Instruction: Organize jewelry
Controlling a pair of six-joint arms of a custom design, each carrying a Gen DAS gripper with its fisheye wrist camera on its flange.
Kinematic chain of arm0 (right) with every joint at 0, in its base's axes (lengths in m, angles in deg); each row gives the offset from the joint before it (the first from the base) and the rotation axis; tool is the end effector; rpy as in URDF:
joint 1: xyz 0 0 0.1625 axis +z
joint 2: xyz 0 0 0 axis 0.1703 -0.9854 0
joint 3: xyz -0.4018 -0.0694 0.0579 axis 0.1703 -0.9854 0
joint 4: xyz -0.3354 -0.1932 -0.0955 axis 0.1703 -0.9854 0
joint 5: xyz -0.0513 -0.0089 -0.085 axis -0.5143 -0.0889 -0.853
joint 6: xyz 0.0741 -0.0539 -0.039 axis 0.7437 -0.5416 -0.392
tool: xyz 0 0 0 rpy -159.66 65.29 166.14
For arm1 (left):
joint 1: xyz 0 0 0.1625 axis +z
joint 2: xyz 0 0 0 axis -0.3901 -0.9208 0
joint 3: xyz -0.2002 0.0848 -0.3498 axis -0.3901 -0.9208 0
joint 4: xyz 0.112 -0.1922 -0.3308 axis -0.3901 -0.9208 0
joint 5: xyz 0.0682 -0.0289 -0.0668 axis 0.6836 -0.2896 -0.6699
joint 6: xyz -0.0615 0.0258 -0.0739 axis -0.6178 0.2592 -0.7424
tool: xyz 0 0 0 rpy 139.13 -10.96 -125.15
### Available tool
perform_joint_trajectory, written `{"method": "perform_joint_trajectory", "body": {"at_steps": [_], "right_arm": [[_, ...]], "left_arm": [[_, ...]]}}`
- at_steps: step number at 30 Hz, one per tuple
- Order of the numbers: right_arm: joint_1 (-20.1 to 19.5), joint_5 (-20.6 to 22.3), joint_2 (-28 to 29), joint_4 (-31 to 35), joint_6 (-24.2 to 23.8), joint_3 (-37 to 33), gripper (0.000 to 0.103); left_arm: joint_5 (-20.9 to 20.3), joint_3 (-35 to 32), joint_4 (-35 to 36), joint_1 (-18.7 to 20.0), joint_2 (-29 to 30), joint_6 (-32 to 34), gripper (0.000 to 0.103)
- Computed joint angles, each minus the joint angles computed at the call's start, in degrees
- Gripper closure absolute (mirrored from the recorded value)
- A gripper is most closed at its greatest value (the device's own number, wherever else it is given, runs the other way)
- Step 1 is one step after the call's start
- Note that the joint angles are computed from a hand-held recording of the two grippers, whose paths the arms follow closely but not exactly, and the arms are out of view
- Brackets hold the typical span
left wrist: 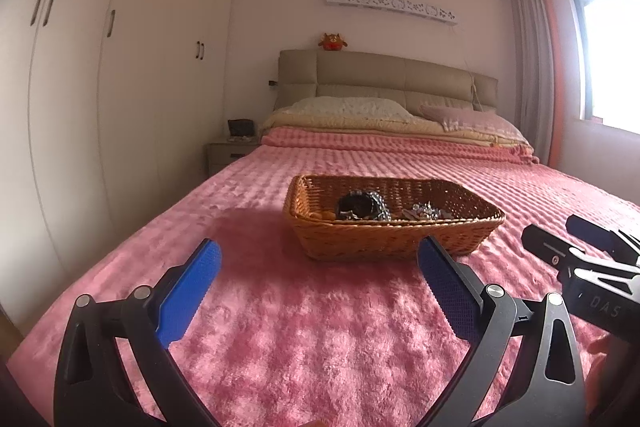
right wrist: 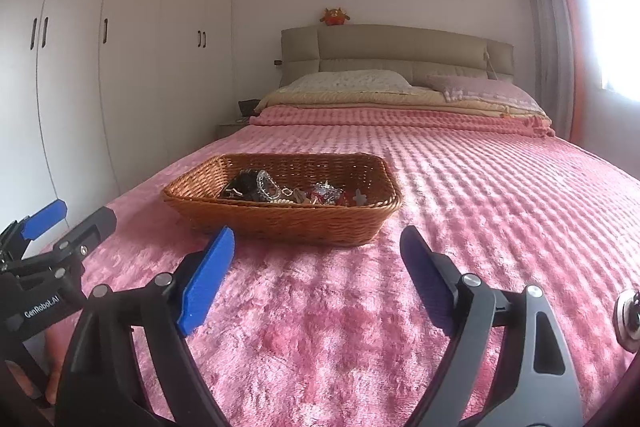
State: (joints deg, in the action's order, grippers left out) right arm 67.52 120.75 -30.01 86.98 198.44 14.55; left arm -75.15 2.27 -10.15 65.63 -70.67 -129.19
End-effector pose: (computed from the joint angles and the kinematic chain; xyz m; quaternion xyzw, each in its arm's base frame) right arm 0.0045 -0.7270 0.2841 0.4102 -0.7987 0.4211 0.1283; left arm -0.3713 -0.6545 -0.1085 0.0428 0.6584 -0.6256 0.4164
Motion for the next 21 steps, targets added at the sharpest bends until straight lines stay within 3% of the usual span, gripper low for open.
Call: {"method": "perform_joint_trajectory", "body": {"at_steps": [6,12,21], "right_arm": [[-0.1,-0.1,0.4,0.5,1.2,-1.2,0.021],[0.0,0.2,0.9,0.9,1.4,-2.2,0.019],[0.0,0.3,1.0,0.7,1.5,-2.2,0.019]], "left_arm": [[-0.5,-0.8,2.7,0.0,0.0,-2.3,0.008],[-0.4,-3.2,10.4,0.2,0.4,-7.7,0.008],[-0.6,-3.6,10.0,0.2,0.6,-7.0,0.008]]}}
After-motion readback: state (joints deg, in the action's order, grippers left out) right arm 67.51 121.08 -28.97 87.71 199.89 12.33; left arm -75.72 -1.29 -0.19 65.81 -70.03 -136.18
